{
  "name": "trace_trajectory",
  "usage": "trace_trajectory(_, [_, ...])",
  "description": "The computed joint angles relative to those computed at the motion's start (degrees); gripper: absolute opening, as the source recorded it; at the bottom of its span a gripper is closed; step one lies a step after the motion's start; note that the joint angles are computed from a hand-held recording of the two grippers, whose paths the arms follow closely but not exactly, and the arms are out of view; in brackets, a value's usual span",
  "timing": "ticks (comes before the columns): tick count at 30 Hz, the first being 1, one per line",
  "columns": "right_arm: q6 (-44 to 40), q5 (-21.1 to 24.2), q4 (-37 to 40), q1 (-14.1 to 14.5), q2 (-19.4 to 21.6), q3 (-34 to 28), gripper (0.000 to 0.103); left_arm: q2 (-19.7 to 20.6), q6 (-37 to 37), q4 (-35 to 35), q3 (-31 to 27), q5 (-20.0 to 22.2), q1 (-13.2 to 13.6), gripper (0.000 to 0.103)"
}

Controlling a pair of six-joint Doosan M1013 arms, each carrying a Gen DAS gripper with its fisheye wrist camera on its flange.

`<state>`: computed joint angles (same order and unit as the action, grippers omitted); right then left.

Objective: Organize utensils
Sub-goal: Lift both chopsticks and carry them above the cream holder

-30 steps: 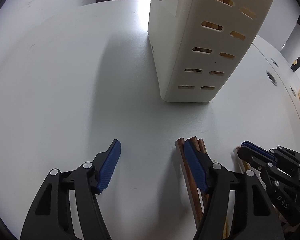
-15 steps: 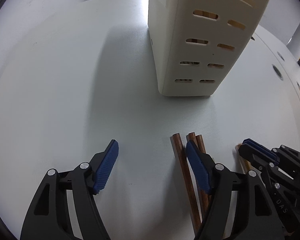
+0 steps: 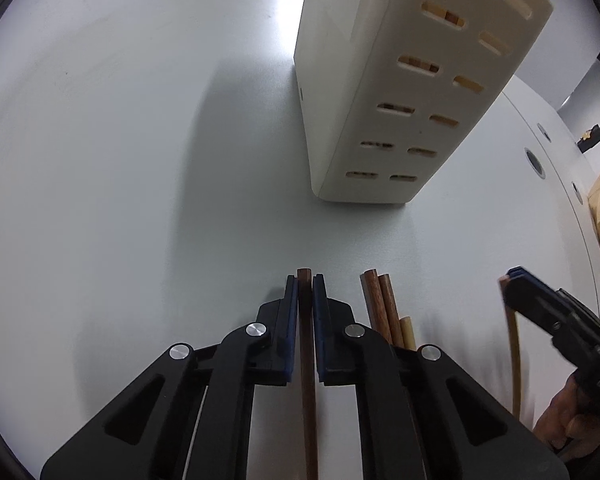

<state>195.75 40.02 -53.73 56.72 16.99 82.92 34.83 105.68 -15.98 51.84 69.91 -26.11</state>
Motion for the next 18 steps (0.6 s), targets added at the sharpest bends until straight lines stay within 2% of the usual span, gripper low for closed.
trace_trajectory(4, [15.1,-1.4,-17.2,1.5,-2.4,3.2,0.007,-2.4,3.0,-3.7,1.8,-2.4,1.1,0.007])
trace_trajectory(8, [25.5,-1.1,-29.6,2.5,-3.8,4.9,0.006,-3.4,6.3,-9.3,1.5,-1.4,2.8,0.006])
trace_trajectory(10, [28.9,-0.6,-33.8,2.6,-4.1,5.0,0.006,-4.8,8.6,-12.3,3.1,-3.1,3.1,0.006])
trace_trajectory(12, [29.7,-0.6,-36.2,2.7,-4.5,5.0,0.006,-6.6,11.0,-14.7,5.0,-6.0,3.1,0.006])
trace_trajectory(18, [24.5,-0.5,-35.9,2.5,-4.5,2.7,0.006,-8.0,14.0,-19.8,4.1,-7.2,3.9,0.006])
